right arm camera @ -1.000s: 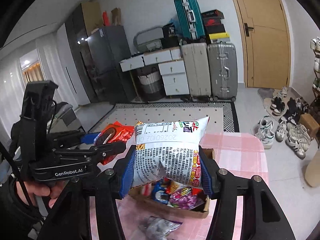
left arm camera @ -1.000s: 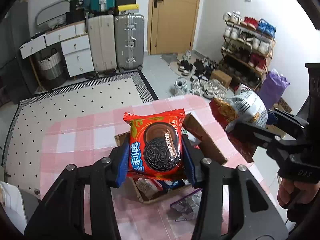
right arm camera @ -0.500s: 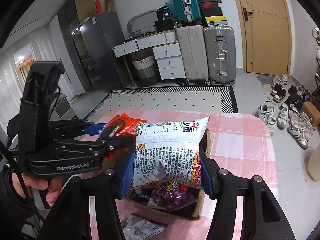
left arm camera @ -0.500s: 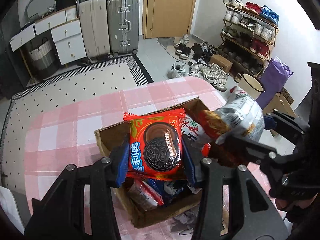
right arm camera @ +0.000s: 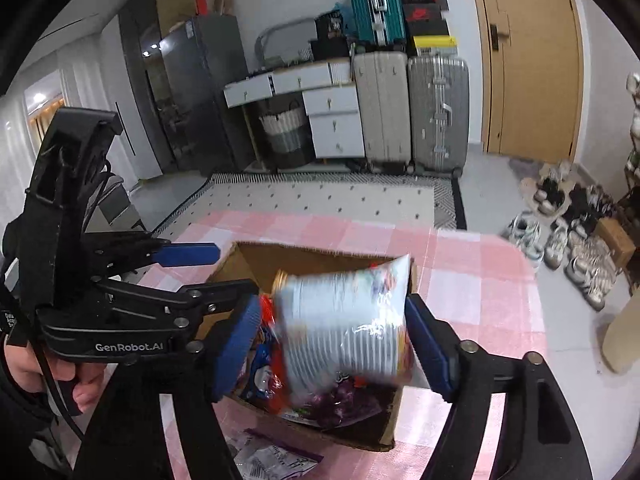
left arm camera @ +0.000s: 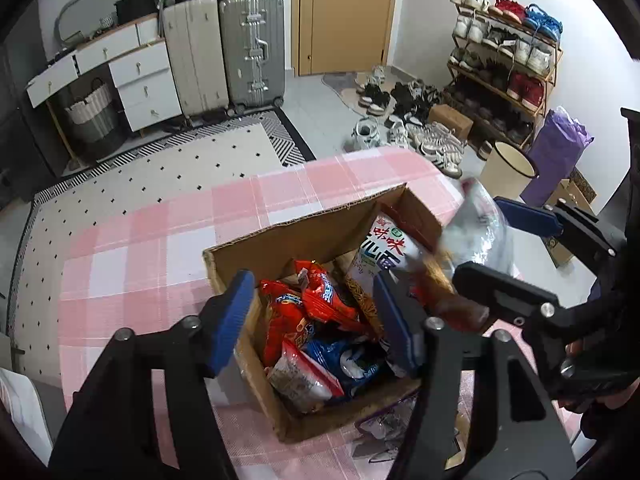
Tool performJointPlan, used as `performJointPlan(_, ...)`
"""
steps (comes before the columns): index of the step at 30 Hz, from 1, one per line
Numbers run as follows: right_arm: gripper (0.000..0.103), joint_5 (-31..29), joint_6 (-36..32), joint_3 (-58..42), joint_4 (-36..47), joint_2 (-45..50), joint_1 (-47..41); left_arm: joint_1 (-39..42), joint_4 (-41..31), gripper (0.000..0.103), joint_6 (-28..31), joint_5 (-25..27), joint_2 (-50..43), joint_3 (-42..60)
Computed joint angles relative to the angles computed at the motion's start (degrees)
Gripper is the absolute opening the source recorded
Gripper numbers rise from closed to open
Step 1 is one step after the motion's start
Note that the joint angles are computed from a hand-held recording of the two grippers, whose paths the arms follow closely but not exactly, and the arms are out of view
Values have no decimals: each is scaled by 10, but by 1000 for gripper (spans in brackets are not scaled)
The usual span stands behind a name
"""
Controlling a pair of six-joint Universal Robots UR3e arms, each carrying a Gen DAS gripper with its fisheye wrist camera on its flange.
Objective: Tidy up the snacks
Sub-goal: 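Lower both held packs into the cardboard box and open both grippers, then withdraw both tools from the box back toward the remaining snacks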
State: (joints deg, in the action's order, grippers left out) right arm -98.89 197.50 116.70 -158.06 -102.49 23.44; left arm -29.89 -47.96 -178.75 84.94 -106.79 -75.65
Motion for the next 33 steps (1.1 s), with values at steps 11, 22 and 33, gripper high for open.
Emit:
performJointPlan(11,86,-64,27,-39,40,-36,64,7,7,75,-10,12,137,-104)
performJointPlan(22,90,-221,92,-62,74,-94,233,-23,23,81,-39,43,299,-210)
performJointPlan(33,97,-473,307,-86,168,-52,525,-124,44,101,-117,148,477,-321)
